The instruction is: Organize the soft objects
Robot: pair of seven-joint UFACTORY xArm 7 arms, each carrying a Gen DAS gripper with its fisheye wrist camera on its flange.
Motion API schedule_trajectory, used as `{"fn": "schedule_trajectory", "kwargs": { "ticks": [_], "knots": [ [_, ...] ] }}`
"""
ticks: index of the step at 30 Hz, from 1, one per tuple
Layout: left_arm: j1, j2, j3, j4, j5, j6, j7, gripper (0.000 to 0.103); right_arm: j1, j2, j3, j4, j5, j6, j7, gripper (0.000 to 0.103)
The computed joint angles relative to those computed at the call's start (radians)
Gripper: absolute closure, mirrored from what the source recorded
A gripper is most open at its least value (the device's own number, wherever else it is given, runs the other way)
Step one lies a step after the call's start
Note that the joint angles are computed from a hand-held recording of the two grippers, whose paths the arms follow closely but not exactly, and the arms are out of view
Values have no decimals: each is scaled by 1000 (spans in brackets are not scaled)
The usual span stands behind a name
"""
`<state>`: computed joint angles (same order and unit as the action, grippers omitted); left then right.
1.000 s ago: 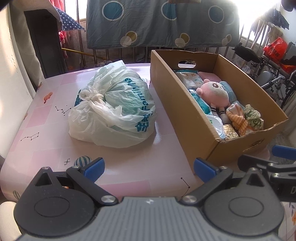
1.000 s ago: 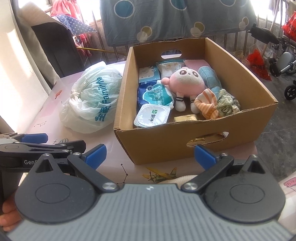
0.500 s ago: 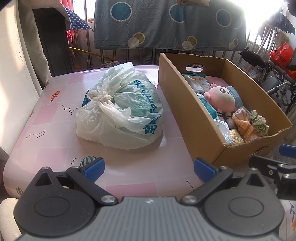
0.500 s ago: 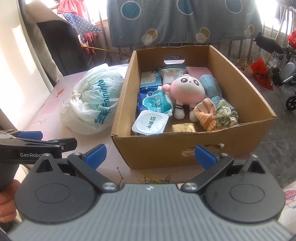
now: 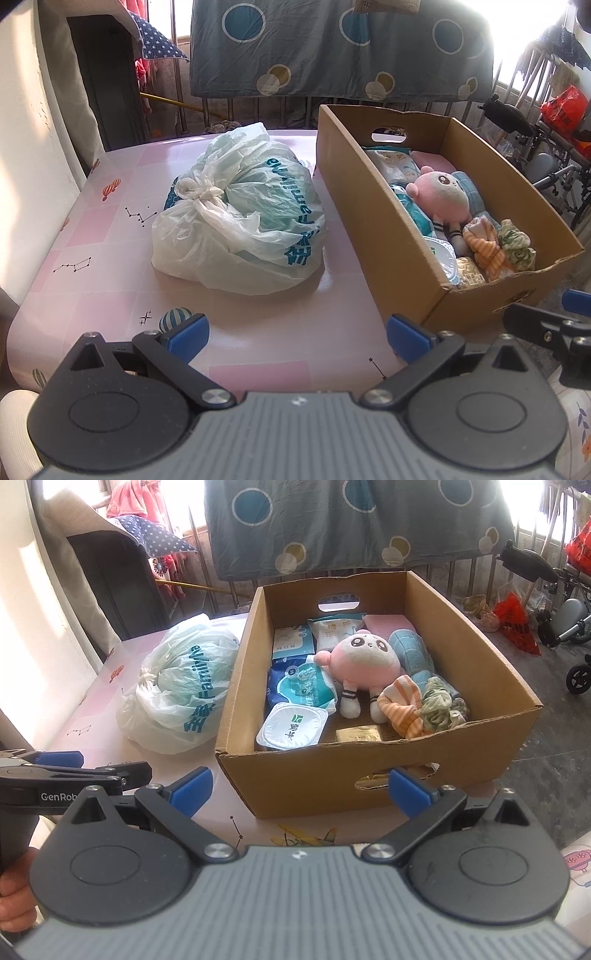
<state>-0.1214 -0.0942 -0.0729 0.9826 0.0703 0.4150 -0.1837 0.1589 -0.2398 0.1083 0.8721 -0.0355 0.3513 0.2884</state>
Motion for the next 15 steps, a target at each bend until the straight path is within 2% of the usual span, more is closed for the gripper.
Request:
{"fn": "schedule_trajectory", "kwargs": {
  "ticks": [15],
  "knots": [
    [-2, 6, -3, 1, 11, 3, -22, 0, 8, 6, -5, 1, 25, 0, -12, 1]
  ]
}}
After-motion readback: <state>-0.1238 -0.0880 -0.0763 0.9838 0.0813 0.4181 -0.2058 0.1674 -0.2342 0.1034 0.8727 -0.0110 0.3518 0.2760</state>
